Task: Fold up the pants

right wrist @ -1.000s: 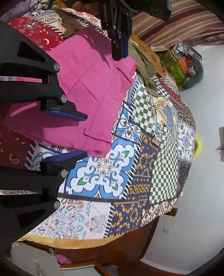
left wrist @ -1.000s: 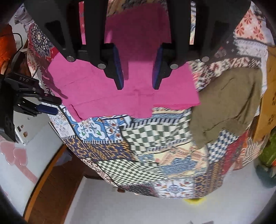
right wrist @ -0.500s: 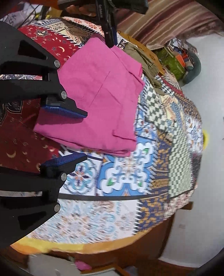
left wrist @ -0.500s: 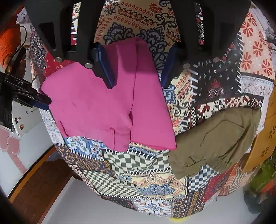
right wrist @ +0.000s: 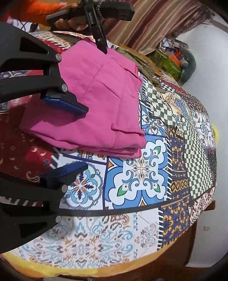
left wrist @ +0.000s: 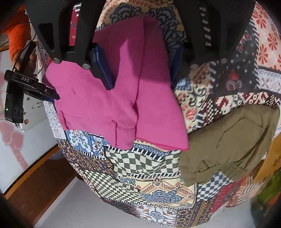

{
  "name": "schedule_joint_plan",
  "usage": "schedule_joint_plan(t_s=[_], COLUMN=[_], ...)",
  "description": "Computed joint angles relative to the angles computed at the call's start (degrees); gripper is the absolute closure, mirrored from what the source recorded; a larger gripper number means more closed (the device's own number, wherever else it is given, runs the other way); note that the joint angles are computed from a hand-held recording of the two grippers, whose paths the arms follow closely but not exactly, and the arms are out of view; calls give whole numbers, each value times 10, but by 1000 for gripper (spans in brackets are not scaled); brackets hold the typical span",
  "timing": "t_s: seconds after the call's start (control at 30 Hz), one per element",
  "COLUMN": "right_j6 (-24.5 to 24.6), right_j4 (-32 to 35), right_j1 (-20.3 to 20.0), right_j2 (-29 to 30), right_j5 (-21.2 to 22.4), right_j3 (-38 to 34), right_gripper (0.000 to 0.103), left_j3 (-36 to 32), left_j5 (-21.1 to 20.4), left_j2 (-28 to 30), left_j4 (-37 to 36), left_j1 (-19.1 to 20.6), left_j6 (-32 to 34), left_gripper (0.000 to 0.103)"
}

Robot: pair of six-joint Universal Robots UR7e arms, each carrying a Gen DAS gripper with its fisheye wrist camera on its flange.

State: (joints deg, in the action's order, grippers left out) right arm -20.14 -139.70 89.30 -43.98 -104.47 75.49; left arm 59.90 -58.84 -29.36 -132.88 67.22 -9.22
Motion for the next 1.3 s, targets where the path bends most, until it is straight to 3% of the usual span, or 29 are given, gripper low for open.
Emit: schedule_joint_plan(t_s=[0.37, 0.7, 1.1, 1.3], right_j6=[10, 5, -1, -14], right_j4=[41, 44, -7, -28], right_j1=[-10, -10, -6, -2], right_j2=[17, 20, 15, 13], right_j5=[45, 52, 48, 50], right_j3=[-36, -42, -26, -22], right_gripper=[48, 51, 82, 91], left_j3=[-56, -38, -27, -16], left_j5=[-1, -13, 28, 50], left_j2=[41, 33, 35, 33], left_j4=[9, -5, -26, -54], left_j1=[4, 2, -15, -22], left_j6=[21, 30, 59, 74], left_gripper=[35, 34, 76, 86])
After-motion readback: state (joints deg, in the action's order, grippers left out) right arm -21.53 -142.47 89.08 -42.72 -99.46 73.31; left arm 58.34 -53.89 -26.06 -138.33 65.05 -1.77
